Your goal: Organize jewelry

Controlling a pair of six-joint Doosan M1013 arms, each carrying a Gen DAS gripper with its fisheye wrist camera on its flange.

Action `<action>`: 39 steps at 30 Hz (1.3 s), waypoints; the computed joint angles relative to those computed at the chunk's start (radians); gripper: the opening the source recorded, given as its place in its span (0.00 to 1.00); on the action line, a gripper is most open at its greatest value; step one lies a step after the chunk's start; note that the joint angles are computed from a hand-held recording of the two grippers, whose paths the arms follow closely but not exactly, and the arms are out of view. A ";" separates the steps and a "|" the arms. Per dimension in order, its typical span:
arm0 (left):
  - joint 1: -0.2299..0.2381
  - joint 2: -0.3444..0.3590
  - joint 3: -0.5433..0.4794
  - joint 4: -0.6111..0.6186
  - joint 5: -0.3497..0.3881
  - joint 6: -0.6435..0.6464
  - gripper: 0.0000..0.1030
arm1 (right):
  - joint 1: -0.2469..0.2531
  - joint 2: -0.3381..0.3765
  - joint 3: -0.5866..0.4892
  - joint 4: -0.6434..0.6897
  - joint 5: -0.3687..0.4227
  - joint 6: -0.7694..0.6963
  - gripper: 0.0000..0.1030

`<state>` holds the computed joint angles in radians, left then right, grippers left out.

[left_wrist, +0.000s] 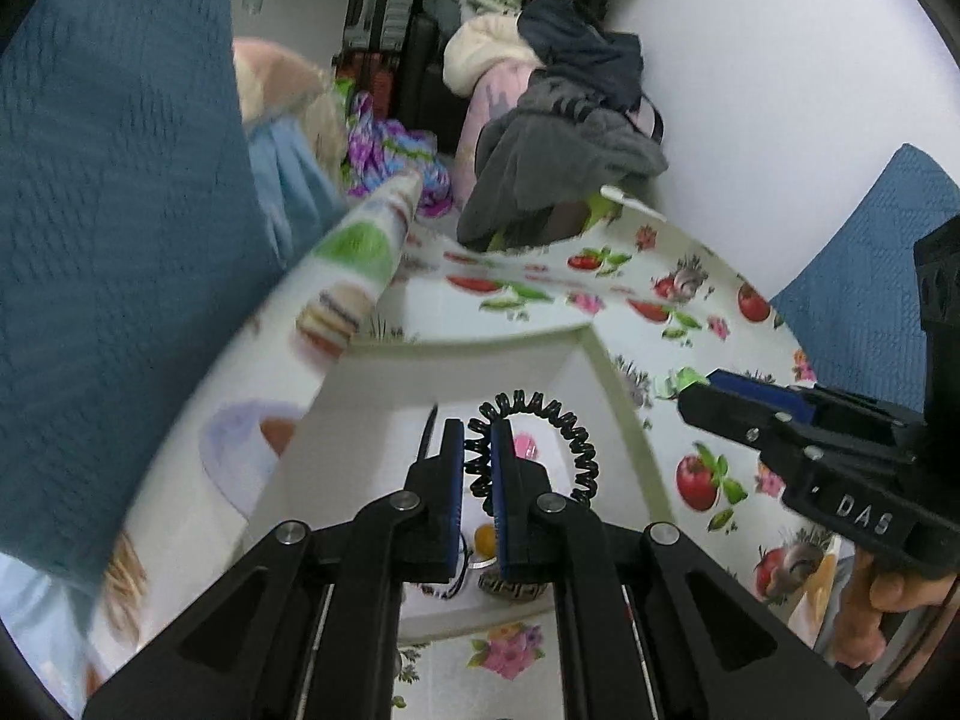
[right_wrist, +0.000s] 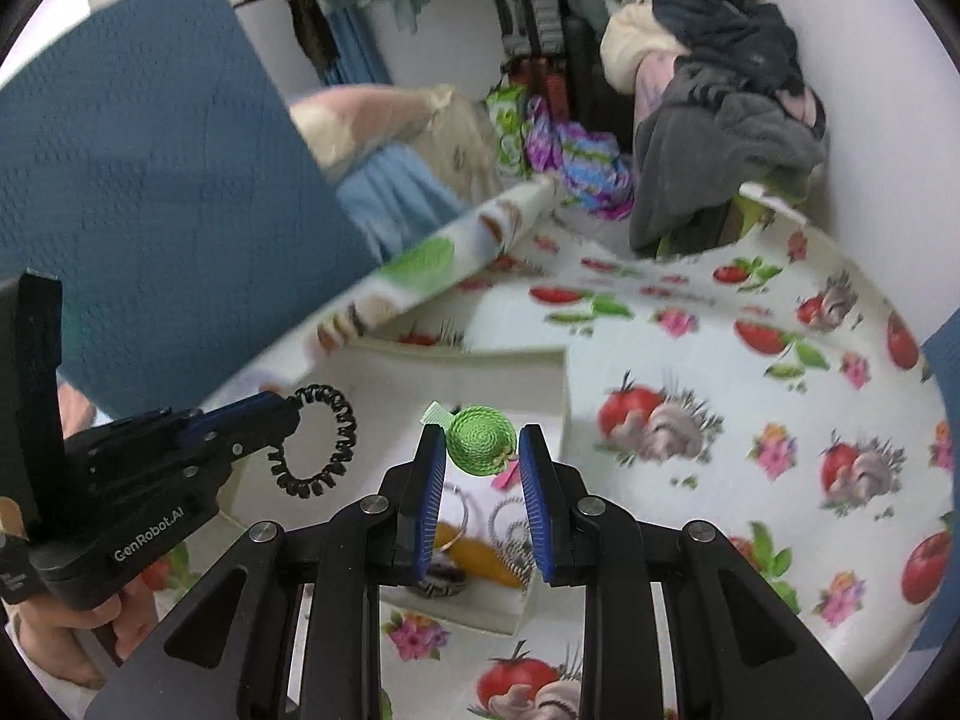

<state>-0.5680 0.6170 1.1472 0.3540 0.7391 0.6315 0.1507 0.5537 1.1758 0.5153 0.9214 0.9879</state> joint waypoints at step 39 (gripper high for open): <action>-0.108 -0.175 0.048 0.375 0.095 -0.228 0.78 | -0.050 -0.262 0.167 0.251 -0.272 -0.205 0.92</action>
